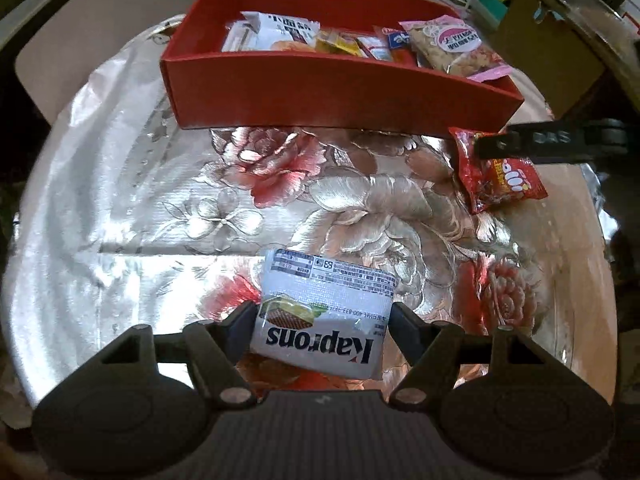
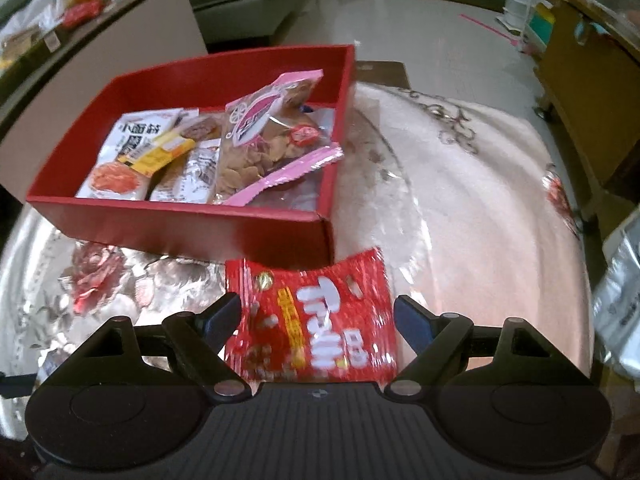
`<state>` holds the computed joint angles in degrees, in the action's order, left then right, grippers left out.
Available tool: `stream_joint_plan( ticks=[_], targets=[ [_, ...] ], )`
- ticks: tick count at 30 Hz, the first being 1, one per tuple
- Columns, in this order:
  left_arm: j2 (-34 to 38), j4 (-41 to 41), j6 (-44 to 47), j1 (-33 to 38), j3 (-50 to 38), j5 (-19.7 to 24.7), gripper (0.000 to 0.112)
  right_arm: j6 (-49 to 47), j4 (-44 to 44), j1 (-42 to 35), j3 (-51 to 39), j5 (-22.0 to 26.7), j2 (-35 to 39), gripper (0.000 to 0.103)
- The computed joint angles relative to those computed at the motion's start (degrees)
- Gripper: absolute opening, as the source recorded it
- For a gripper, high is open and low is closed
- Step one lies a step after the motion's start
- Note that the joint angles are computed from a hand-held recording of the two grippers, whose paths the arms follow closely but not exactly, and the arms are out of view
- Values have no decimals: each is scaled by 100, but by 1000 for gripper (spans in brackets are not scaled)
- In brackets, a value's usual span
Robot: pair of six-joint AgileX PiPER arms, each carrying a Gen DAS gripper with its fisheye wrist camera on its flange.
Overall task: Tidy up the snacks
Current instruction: 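Grasp the red Trolli bag with right tool while left holds Kaprons packet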
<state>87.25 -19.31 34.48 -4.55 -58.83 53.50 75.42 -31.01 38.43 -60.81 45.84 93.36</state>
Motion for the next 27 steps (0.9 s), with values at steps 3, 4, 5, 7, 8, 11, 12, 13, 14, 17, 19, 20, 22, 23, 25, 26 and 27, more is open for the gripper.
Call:
stream_joint_plan(
  ticks=[3, 4, 5, 7, 8, 11, 12, 13, 14, 17, 19, 20, 22, 23, 25, 26, 27],
  targets=[
    [20, -79, 145, 70, -45, 63, 66, -186, 321, -177, -90, -118, 213, 90],
    [36, -122, 197, 131, -78, 107, 66, -259, 544, -230, -20, -314, 200, 91],
    [54, -157, 243, 196, -112, 147, 66, -249, 611, -183, 38, -392, 152, 91],
    [77, -206, 319, 331, -166, 202, 66, -732, 1238, -60, 7, -392, 39, 91],
    [98, -225, 365, 391, -190, 218, 66, -1036, 1811, -18, 196, -712, -189, 89],
    [160, -235, 448, 584, -224, 305, 66, -1244, 2444, 404, 628, -1371, -833, 89],
    [173, -222, 436, 645, -230, 332, 66, -1020, 2196, 610, 554, -1200, -953, 89],
    [184, -228, 422, 716, -242, 352, 66, -567, 1720, 865, 462, -920, -1021, 90],
    [194, -234, 397, 766, -262, 367, 66, -201, 1255, 1103, 321, -526, -1022, 90],
    [260, -305, 219, 885, -353, 431, 66, -146, 637, 1242, -265, 407, -542, 90],
    [282, -348, 69, 912, -386, 478, 66, -466, 614, 1032, -514, 397, -142, 90],
    [238, -357, 62, 911, -336, 446, 67, -732, 681, 952, -688, 446, 99, 90],
    [97, -270, -63, 874, -172, 298, 68, -1273, 734, 847, -1163, 669, 642, 90],
    [40, -209, -199, 855, -91, 226, 68, -1392, 730, 831, -1306, 706, 810, 90],
    [-36, -139, -484, 805, 63, 61, 68, -1530, 776, 813, -1445, 728, 1033, 90],
    [-47, -80, -665, 756, 106, -13, 68, -1584, 799, 815, -1446, 686, 1079, 90],
    [-65, -15, -872, 697, 169, -103, 68, -1634, 804, 826, -1492, 734, 1135, 90]
  ],
)
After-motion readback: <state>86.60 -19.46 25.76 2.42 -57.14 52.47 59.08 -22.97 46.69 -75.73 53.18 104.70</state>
